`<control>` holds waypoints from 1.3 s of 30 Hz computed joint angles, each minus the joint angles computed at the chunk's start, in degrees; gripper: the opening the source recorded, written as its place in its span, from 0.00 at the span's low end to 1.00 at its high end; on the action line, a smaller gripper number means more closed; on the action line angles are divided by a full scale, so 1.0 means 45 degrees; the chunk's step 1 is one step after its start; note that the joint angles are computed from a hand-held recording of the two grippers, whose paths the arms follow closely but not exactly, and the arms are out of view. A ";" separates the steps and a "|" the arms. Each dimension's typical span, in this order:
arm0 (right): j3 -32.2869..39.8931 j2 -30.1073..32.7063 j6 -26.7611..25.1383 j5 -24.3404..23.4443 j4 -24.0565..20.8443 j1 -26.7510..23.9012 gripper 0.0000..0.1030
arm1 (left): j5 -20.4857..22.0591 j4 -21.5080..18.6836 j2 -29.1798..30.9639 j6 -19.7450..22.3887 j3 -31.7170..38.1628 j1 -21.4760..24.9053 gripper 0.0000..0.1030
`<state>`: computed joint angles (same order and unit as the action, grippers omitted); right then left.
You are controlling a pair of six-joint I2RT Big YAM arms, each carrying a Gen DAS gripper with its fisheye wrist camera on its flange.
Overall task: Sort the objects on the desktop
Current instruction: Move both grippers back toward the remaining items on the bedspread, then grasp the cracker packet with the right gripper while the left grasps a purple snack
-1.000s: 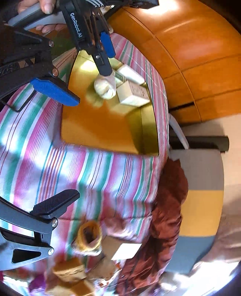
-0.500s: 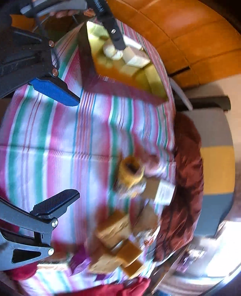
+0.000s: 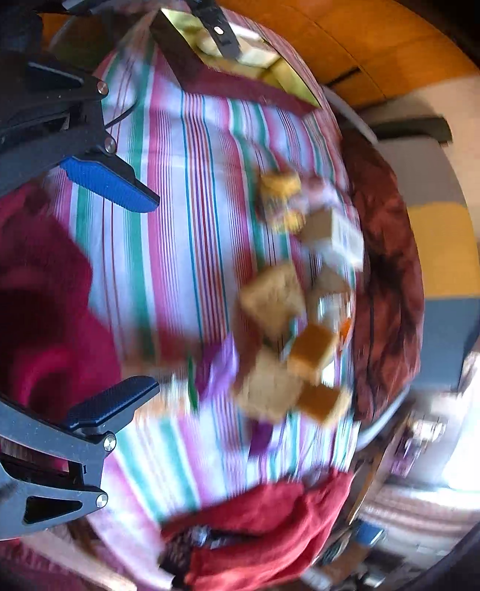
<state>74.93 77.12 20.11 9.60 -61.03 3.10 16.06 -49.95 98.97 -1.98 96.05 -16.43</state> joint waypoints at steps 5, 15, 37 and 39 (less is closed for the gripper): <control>0.0581 0.0951 -0.0665 -0.0081 -0.1387 -0.1187 0.87 | 0.0378 -0.0321 0.0381 0.0272 0.0707 -0.0345 0.75; 0.1244 0.2201 -0.0702 -0.1816 -0.2620 -0.2086 0.80 | 0.1415 -0.1221 0.1315 0.0753 0.2270 -0.1037 0.75; 0.0426 0.1205 0.2054 -0.1077 -0.2165 -0.2939 0.48 | 0.3508 -0.5876 0.5478 0.2228 0.8207 -0.3421 0.74; 0.0231 0.0918 0.2338 -0.0886 -0.1824 -0.3009 0.48 | 0.3205 -0.5913 0.5546 0.2714 0.8236 -0.3576 0.75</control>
